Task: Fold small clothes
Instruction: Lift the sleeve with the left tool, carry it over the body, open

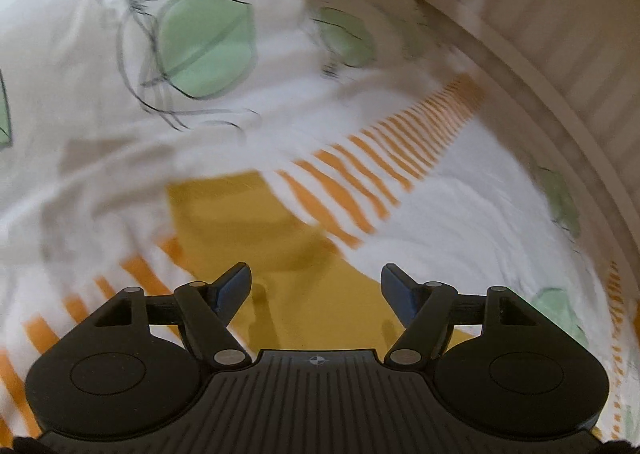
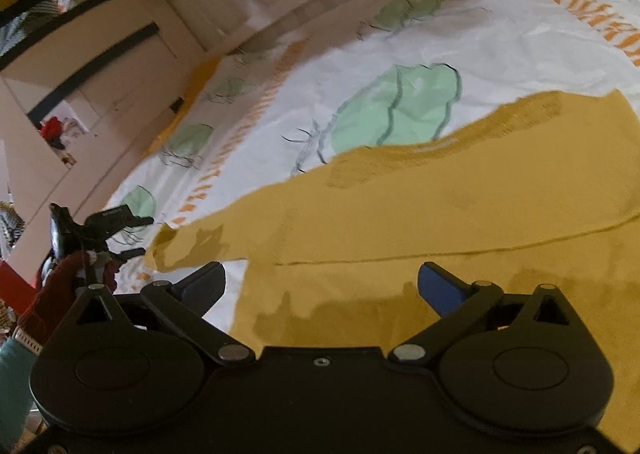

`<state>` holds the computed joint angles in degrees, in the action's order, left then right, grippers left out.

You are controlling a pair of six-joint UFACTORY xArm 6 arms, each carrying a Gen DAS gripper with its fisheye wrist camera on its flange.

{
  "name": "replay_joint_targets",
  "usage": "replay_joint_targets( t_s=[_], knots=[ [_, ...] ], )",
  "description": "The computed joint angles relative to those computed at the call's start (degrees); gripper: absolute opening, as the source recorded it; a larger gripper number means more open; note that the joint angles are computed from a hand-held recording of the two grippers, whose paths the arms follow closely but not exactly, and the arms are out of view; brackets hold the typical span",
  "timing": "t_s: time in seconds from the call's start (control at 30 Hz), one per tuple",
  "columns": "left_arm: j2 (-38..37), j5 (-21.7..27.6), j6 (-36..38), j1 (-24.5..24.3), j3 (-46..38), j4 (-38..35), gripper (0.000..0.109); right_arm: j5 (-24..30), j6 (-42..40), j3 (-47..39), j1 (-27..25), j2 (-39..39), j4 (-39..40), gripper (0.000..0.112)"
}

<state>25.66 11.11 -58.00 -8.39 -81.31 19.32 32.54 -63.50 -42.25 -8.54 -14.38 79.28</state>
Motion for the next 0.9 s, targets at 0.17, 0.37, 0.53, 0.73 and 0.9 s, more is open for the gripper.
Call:
replay_joint_targets(
  t_s=[0.17, 0.37, 0.53, 0.73, 0.9],
  knots=[
    [1.59, 2.62, 1.60, 2.26, -2.00, -0.12, 0.070, 2.93, -8.61, 0.75, 1.38, -0.93, 9.47, 0.103],
    [5.55, 2.63, 9.25, 3.50, -4.01, -9.77, 0.070, 5.95, -11.94, 1.31, 2.88, -0.98, 12.31, 0.103],
    [8.71, 1.57, 10.92, 4.01, -6.92, -9.47, 0.071, 5.32, -11.22, 1.25, 3.94, 0.09, 10.51, 0.103],
    [9.56, 0.86, 5.59, 4.62, -7.55, -5.29, 0.016, 5.45, -9.46, 1.30, 3.91, 0.68, 8.90, 0.103],
    [6.24, -3.11, -8.35, 5.22, -3.51, 10.09, 0.005, 5.53, -7.17, 1.16, 3.48, 0.78, 7.08, 0.103]
  ],
)
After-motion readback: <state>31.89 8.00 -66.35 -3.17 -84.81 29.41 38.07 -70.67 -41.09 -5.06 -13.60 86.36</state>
